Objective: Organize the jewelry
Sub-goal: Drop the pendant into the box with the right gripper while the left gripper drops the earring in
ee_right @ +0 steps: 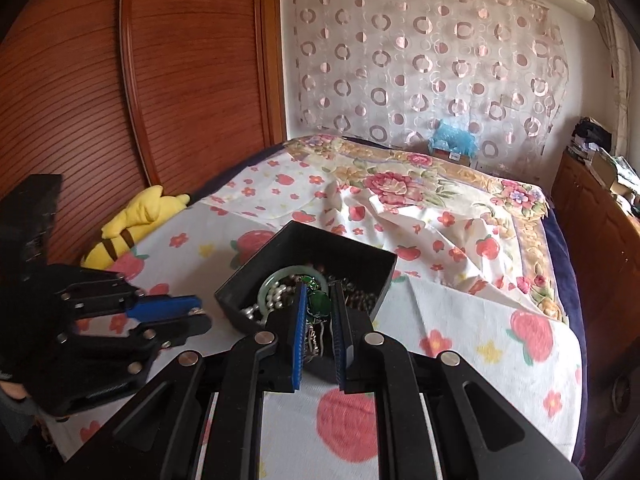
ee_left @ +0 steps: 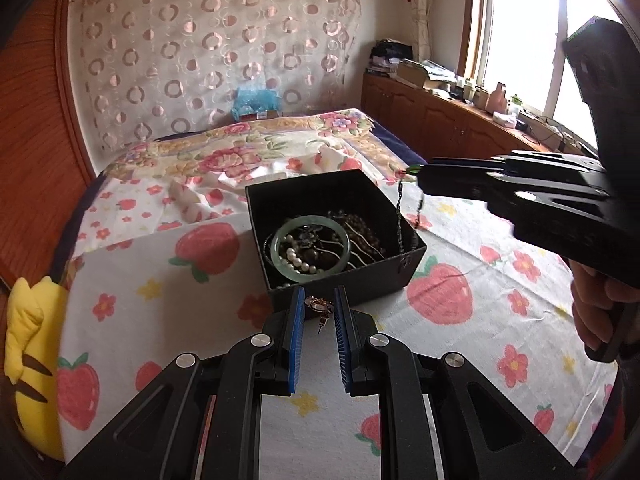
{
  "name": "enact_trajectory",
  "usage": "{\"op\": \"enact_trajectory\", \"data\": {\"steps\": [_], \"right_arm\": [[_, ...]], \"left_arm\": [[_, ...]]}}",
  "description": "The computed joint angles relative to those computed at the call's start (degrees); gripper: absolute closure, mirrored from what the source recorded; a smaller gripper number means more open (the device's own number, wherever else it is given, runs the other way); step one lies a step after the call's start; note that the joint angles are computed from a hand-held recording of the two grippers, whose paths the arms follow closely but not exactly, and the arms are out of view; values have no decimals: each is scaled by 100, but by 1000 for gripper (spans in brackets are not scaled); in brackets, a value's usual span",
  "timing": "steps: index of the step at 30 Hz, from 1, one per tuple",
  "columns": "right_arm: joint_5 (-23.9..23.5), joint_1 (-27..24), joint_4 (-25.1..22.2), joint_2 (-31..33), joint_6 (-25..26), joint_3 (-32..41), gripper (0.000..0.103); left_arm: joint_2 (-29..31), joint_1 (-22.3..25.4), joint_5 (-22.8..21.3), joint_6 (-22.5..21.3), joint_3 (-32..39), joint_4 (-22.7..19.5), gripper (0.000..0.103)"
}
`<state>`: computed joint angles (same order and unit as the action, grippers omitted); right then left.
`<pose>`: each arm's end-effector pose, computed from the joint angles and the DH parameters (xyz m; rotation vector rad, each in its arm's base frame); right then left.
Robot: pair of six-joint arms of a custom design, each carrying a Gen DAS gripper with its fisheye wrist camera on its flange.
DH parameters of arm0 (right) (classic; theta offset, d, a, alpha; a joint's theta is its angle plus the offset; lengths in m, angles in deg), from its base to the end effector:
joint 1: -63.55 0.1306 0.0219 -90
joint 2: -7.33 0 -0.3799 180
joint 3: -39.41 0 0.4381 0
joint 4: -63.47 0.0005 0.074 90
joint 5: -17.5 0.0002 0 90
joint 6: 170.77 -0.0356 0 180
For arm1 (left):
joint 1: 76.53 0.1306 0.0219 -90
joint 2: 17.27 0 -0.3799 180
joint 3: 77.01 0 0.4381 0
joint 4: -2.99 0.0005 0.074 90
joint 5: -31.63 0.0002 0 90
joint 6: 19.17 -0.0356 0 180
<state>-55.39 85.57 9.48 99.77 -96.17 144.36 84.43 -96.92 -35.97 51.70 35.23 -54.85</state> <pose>0.5108 0.1948 0.5334 0.0224 2.2562 0.0047 0.5594 -0.2229 0.5040 0.9701 2.1600 -0.4776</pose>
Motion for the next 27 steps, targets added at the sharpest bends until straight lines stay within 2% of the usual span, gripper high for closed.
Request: {"op": "enact_trajectory", "data": {"steps": [5,11,13,14,17,21,27], "right_arm": [[-23,-128,-94,231,-43,196,89],[-178,-245,18,258,-232,158,88],[-48,-241,30,255,-297,111,88],[-103,-258,25,236,-324,73,87],[-80,-288,26,161,-337,-28,68],[-58,-364,59,-36,-369,-229,68],[119,-426,27,-393,-294,-624,68]], "left_arm": [[-30,9,31,23,47,10,89],[53,-18,8,10,247,-9,89],[117,-36,-29,23,340,-15,89],[152,-47,-44,32,389,-17,89],[260,-80,-61,85,524,-33,89],[351,-125,-109,97,605,-12,89],[912,-285,-447,188,1224,-126,89]]}}
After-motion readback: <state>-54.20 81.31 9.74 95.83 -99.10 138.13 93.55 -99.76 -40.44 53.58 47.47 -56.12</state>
